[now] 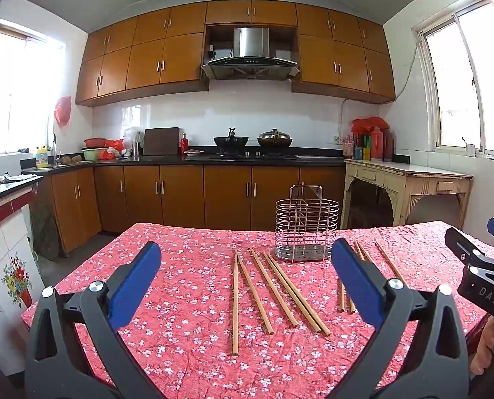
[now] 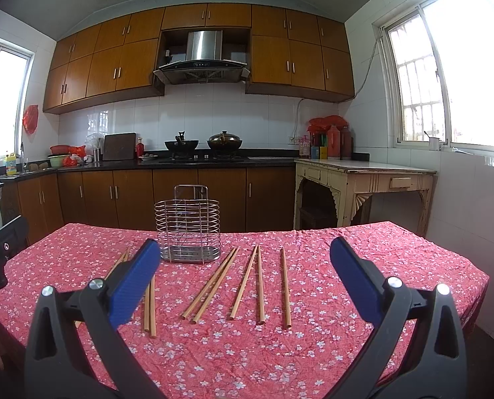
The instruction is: Organize utensils
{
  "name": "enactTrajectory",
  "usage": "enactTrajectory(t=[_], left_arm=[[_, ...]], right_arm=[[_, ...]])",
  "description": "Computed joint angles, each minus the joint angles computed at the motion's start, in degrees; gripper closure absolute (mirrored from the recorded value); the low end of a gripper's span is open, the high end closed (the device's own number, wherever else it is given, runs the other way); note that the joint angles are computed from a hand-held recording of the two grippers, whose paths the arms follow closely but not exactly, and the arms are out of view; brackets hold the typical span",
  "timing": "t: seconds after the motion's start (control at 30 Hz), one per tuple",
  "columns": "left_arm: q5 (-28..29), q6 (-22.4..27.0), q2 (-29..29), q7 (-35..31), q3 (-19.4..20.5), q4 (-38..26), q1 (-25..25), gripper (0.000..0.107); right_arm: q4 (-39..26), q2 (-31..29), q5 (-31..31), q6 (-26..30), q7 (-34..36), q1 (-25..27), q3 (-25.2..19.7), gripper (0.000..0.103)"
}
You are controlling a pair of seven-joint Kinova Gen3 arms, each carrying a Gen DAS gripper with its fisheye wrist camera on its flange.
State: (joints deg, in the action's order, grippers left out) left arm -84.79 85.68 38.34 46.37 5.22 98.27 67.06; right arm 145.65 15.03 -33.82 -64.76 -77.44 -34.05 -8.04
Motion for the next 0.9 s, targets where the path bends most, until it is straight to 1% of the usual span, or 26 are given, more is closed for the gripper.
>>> enactTrajectory(t=[0.43,0.6,0.9], left_arm=[[0.0,0.0,-0.1,0.1,0.1,0.1,-0.1,0.006],[0.0,-0.1,0.0,0.2,0.1,0.2,0.0,0.006],[0.2,-0.2,0.1,0.4,0.1,0.2,-0.1,0.006]], right_arm=[[0.0,-0.3,-0.2,0.3,0.1,0.0,0.0,0.004],[-0.5,2.9,-0.1,-2.1,-1.1,-0.7,-0.1,0.004],[-0.5,2.8,-0.2,-1.9,-1.2,-1.0,0.4,0.004]])
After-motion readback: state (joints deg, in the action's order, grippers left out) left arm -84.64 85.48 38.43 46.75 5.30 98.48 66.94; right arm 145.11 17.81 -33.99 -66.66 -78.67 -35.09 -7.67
